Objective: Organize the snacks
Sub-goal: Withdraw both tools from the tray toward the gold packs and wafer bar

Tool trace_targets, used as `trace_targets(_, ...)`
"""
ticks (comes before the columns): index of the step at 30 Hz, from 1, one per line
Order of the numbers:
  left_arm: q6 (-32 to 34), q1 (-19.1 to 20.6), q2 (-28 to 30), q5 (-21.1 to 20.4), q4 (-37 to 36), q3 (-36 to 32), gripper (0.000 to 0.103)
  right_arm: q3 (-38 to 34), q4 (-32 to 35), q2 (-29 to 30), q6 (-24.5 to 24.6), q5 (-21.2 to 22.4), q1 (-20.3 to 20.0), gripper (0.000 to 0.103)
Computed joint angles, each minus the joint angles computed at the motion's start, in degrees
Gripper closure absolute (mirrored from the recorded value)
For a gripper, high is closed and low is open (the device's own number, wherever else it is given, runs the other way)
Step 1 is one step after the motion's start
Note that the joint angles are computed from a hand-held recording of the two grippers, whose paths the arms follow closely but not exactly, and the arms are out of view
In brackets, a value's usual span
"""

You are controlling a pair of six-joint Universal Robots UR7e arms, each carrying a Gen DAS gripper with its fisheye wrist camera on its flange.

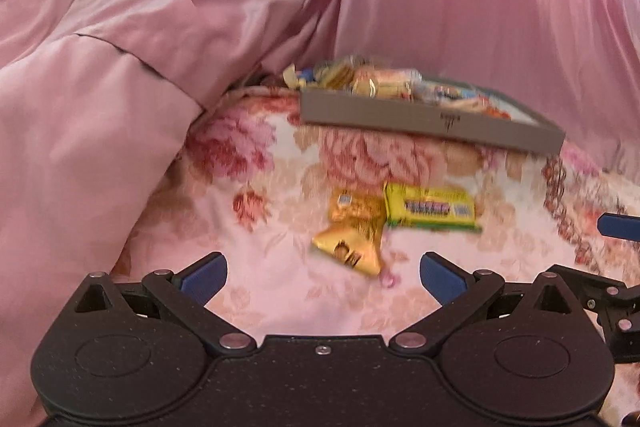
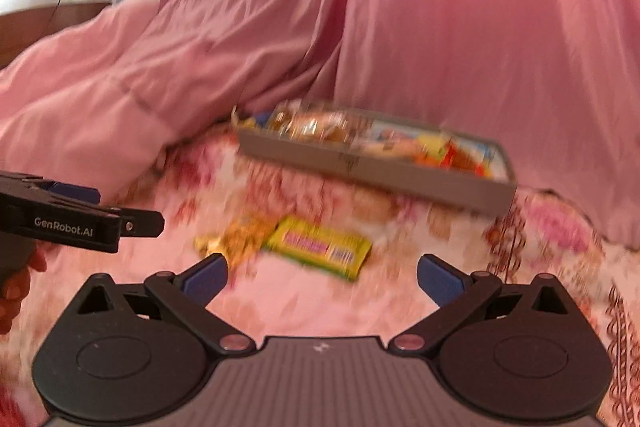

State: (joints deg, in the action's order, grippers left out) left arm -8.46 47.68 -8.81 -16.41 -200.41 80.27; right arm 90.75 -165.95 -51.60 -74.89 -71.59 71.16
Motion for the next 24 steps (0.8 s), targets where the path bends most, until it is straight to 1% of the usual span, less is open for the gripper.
trace_targets(2,-1.2,0.1,-0.2,0.6,2.0,0.4,0.001,0.8,0.0,-0.3,-0.3,-0.8,-0.2,0.000)
trace_targets(4,-0.3,0.1,0.0,0.2,1.7,0.4,0.001,1.3,0.1,-0.3,-0.2,-2.0,-0.4,0.000)
trace_targets(8,-1.6,0.4,-0.3,-0.6,4.6,1.0,0.001,1.4,0.2,0.0,0.2,-3.9,-0.4,0.000)
trace_targets(12,0.8,0.9,0.2,-1.5,3.8,0.4,0.001,0.5,0.7,0.7,0.6,-5.3,-0.3,0.000)
trace_targets(15,4.2,1.8,1.2,-3.1,1.8,-1.1,0.001,-0.4,0.7,1.5,1.0,-6.6,-0.3,0.000)
trace_targets(17,7.9,2.4,2.2,-3.8,-0.1,-2.8,0.001,-1.0,0.7,2.1,1.1,-7.7,-0.2,0.000)
trace_targets(21,18.6,3.8,4.7,-6.0,-5.9,-7.3,0.001,-2.7,1.0,3.4,1.4,-10.8,0.2,0.000)
trace_targets(22,20.6,4.1,5.1,-6.8,-7.1,-8.0,0.001,-3.1,1.1,3.6,1.5,-11.5,0.4,0.000)
trace_targets(24,22.9,4.9,5.4,-8.3,-7.0,-9.3,0.001,-4.0,1.2,4.2,1.3,-12.3,0.5,0.000)
